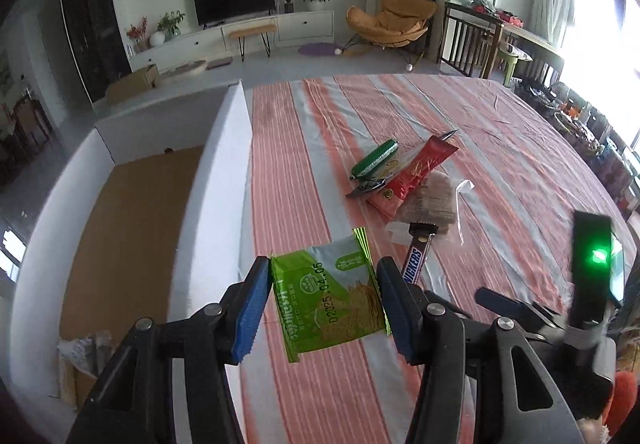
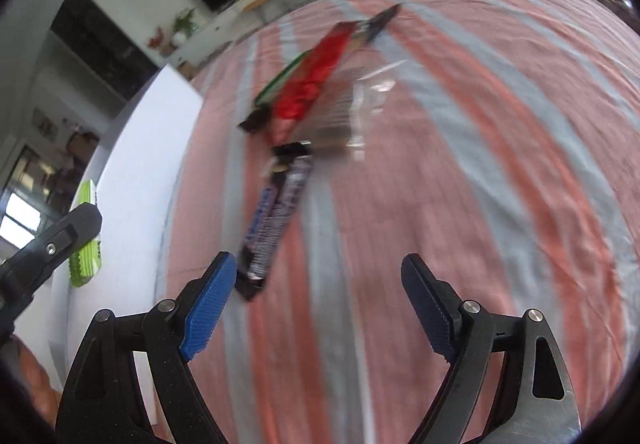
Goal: Organize snacks
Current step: 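Carry both snacks over the cardboard box and open both tools to drop them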
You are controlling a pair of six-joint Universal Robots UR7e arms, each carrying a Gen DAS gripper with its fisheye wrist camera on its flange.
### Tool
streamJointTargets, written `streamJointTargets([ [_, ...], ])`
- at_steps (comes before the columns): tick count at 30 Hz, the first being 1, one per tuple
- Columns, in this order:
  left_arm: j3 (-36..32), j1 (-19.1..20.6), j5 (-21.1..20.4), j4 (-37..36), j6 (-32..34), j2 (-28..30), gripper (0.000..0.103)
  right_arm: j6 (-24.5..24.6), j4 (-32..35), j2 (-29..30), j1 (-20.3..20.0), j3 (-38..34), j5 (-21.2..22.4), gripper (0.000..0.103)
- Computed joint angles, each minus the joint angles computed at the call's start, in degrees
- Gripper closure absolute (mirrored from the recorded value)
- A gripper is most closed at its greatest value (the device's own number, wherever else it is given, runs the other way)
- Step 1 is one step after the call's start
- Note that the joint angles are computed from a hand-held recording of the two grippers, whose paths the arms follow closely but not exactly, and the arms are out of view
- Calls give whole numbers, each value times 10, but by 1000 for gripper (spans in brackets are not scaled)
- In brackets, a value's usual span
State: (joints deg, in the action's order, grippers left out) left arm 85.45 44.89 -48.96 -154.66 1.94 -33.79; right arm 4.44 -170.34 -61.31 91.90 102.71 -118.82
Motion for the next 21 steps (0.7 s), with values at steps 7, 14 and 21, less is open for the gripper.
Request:
streamJointTargets([
  [7,31,-5,55,-52,42,-22,49,-40,60,108,38,-122,-159,85],
  [14,49,-1,65,-74,62,-27,49,9,19,17,9,-21,-48,85],
  [21,82,-16,84,-121,104,-49,49,22,15,-41,6,-1,93,85],
])
